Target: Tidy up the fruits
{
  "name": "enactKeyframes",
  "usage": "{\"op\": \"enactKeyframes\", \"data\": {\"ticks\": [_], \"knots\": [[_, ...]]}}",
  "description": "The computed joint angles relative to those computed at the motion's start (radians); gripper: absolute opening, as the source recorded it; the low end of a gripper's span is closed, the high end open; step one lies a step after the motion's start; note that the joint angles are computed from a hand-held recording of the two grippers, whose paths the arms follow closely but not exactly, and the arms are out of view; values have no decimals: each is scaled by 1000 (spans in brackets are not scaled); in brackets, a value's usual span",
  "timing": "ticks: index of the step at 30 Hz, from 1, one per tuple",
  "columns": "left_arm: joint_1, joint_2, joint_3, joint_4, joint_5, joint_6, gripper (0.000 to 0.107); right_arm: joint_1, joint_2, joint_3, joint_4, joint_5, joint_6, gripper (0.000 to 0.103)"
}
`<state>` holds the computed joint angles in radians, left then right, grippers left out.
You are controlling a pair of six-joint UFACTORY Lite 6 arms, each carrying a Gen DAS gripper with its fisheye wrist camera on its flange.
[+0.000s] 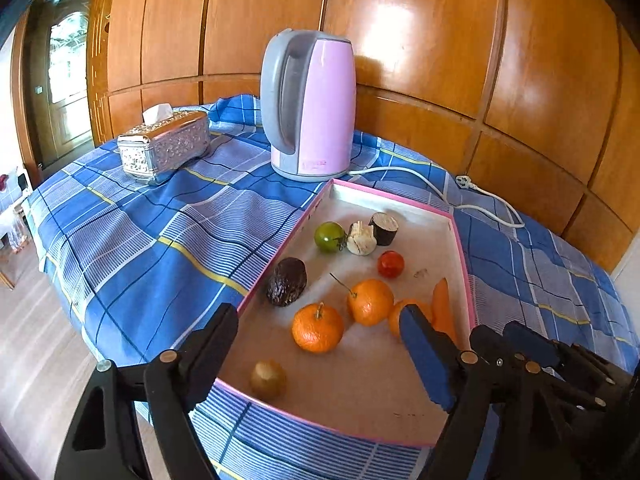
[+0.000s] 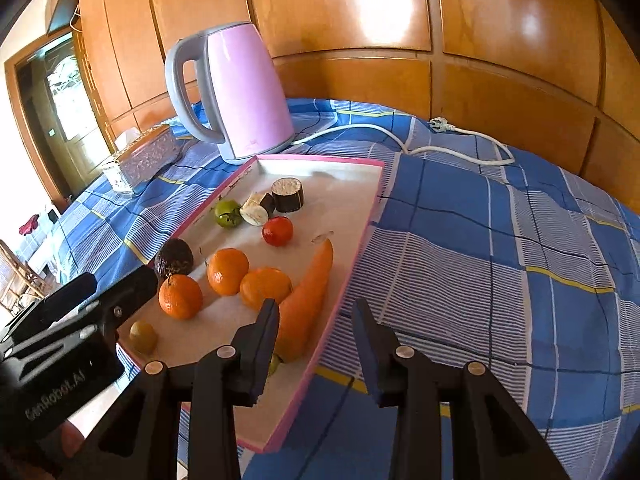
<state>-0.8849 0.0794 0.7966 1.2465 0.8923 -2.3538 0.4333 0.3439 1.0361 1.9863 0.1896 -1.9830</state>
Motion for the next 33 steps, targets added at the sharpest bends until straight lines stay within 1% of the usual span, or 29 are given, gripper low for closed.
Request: {"op": "enactKeyframes", "data": {"ticks": [1, 3, 5, 8, 11, 17, 24, 33], "knots": [[-11, 3, 4, 2, 9, -7, 83, 1, -6, -8, 29, -1, -30, 38], [-28, 9, 13, 9, 28, -14, 83, 6, -28, -35, 140, -6, -146, 38], [-35, 11, 19, 15, 39, -14, 88, 7, -45, -56, 215, -11, -224, 38], [-46, 12, 24, 16, 49, -16, 89, 2, -55, -72, 274, -19, -276, 38], [-52, 13, 29, 12, 57, -12, 90, -3, -55, -75, 252, -20, -252, 38], [-52, 13, 28, 9, 57, -10, 90, 2, -60, -83, 261, -15, -273, 38], [-33, 7, 15, 10, 34, -11, 90, 1, -55, -80, 253, -18, -261, 38], [-31, 4, 10, 10, 31, -10, 90, 4, -50, -75, 226, -20, -242, 38]]}}
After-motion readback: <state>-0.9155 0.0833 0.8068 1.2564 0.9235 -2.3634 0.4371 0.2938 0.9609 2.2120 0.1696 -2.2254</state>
